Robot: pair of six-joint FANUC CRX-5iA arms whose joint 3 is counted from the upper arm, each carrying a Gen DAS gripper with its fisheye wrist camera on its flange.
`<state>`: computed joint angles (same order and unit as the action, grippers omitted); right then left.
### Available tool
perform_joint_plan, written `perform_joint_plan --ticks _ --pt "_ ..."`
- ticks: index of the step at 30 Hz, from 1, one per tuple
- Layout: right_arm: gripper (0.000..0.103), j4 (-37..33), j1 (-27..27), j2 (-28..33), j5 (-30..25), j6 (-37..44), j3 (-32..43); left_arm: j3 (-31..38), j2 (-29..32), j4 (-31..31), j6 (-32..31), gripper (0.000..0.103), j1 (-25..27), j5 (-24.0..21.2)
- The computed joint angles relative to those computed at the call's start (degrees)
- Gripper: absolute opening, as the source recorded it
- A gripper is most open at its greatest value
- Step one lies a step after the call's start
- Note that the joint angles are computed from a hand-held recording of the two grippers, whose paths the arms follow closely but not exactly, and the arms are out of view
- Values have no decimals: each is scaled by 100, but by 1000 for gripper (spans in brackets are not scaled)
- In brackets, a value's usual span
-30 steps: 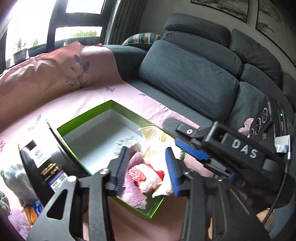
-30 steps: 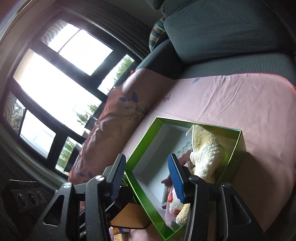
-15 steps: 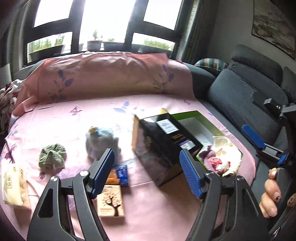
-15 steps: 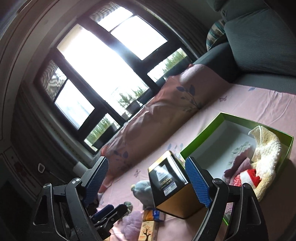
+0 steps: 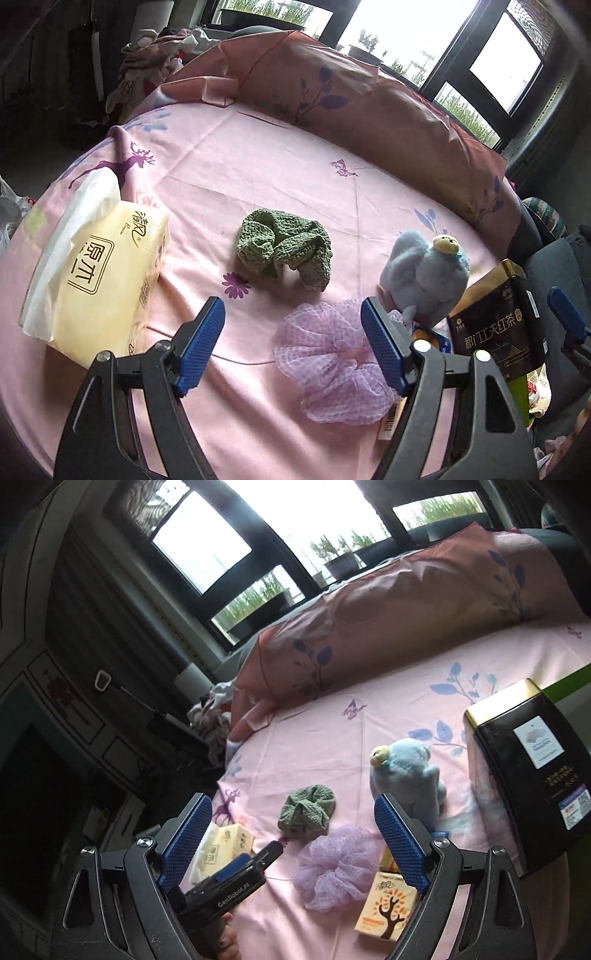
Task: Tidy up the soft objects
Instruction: 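Grasp the green knitted cloth with the right gripper and lift it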
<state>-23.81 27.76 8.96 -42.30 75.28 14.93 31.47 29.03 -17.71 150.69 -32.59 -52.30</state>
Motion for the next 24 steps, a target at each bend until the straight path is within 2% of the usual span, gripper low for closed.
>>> perform_joint_plan --ticks 3,6,9,11,15,18,21,23,24 --pt "90 442 238 842 -814 -204 907 -38 35 105 20 73 122 195" --pt "90 515 340 1648 -1556 -100 1826 97 164 170 -28 71 199 169" --pt "88 342 313 2402 -2257 38 2740 380 424 224 -36 65 262 -128" --pt "82 411 336 2834 -2608 -80 3234 542 599 371 -172 58 330 -332" --pt "75 581 365 3475 -3124 -313 3979 478 681 624 -309 54 485 -252" --pt "64 567 360 3693 -3293 -267 4207 552 725 528 -418 52 483 -272" --pt "52 485 347 3598 -3075 -84 4006 711 811 374 -406 49 442 -408" --pt "27 172 261 3637 -3190 70 4114 727 836 386 -498 34 431 -392" --pt "25 -7 214 3658 -3249 115 4153 709 844 469 -588 29 445 -369"
